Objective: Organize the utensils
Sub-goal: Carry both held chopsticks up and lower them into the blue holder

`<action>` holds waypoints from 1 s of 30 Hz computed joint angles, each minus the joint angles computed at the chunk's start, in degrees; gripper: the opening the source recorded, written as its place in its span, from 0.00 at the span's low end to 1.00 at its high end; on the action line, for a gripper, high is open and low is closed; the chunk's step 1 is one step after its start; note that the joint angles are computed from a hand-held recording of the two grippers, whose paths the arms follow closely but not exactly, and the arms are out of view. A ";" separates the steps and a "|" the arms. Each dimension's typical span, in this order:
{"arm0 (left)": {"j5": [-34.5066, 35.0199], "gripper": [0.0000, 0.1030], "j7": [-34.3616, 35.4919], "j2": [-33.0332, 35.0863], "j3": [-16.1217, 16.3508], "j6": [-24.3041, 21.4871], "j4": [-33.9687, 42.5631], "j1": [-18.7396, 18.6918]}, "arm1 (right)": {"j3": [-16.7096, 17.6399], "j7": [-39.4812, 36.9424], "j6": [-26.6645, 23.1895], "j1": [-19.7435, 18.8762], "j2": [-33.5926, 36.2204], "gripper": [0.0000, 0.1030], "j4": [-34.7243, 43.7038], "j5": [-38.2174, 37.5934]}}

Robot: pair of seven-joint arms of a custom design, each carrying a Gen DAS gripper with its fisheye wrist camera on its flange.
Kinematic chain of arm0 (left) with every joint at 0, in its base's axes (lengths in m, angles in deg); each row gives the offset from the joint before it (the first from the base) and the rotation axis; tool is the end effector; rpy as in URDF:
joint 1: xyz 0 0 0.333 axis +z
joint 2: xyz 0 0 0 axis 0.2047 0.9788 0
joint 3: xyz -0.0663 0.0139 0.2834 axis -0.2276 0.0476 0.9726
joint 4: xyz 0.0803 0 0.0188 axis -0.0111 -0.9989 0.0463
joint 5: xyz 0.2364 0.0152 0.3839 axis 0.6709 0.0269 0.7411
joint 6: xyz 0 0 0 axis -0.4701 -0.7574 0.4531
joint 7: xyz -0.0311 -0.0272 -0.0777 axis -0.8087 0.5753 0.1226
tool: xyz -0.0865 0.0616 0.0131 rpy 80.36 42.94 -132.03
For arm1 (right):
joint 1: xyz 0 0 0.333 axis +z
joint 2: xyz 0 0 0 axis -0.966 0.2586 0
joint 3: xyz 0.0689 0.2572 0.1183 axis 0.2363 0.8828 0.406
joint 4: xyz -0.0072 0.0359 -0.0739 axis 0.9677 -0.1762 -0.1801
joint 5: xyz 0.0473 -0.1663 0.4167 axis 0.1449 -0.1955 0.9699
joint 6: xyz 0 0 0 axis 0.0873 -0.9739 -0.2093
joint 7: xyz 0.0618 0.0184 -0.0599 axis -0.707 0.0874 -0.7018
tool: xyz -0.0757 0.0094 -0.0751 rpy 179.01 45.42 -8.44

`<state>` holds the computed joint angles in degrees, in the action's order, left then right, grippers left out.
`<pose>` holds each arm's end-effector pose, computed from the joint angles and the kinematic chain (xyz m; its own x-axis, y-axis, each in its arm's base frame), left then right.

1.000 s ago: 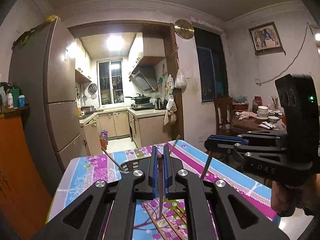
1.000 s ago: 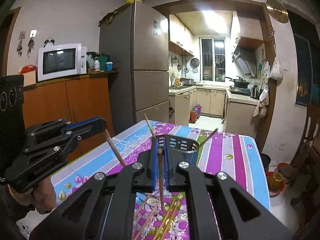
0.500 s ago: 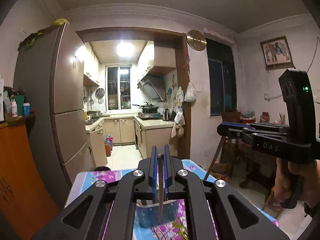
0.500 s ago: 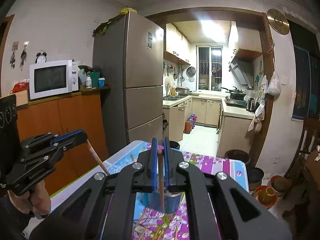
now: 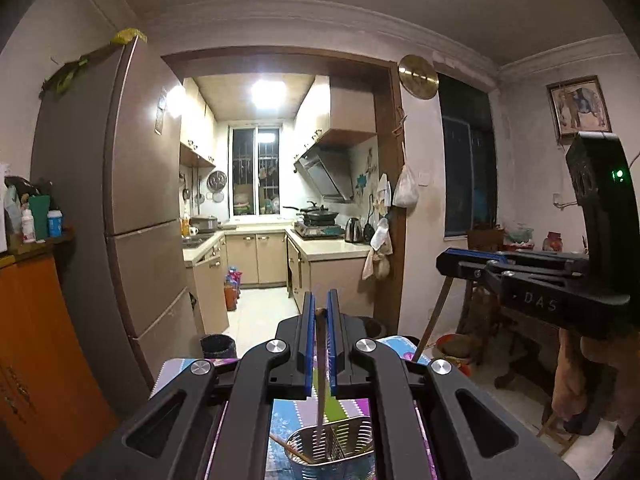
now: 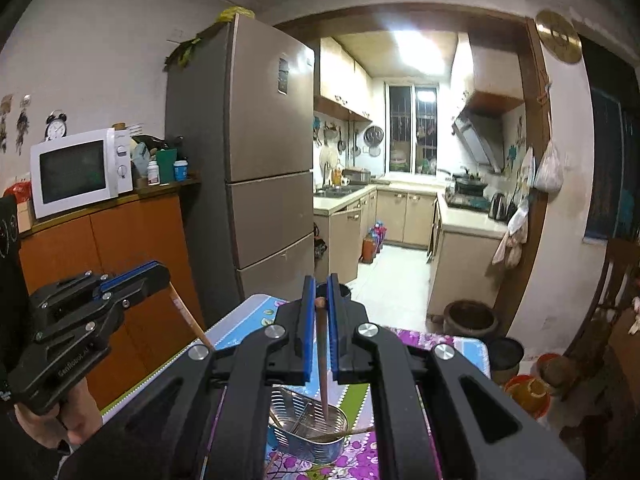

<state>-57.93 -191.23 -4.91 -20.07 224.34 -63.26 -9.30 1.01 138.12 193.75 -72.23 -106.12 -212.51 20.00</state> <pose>0.5101 -0.2476 0.6100 -0.7539 -0.6566 -0.0219 -0.0810 0.1260 -0.9887 0.4382 0.1699 0.6291 -0.1750 -0.9846 -0.0066 -0.3081 0.0612 -0.9494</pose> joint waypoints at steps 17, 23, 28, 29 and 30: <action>13.06 0.06 -11.97 16.67 -4.45 4.41 11.72 2.36 | -5.04 -2.43 5.62 0.21 9.47 0.04 0.50 5.18; 18.81 0.06 -16.98 20.17 -5.99 5.77 14.03 3.54 | -6.11 -4.73 6.02 0.77 11.77 0.04 1.02 7.42; 22.87 0.07 -21.33 21.65 -6.77 7.14 14.85 4.34 | -7.29 -6.43 6.35 1.45 13.15 0.05 1.30 9.82; 22.74 0.07 -21.50 21.39 -7.01 7.45 14.47 4.45 | -7.07 -6.11 6.39 1.10 13.23 0.05 1.25 9.75; 23.10 0.07 -22.02 21.62 -7.10 7.88 14.60 4.52 | -7.19 -6.29 6.27 1.13 13.33 0.05 1.26 10.09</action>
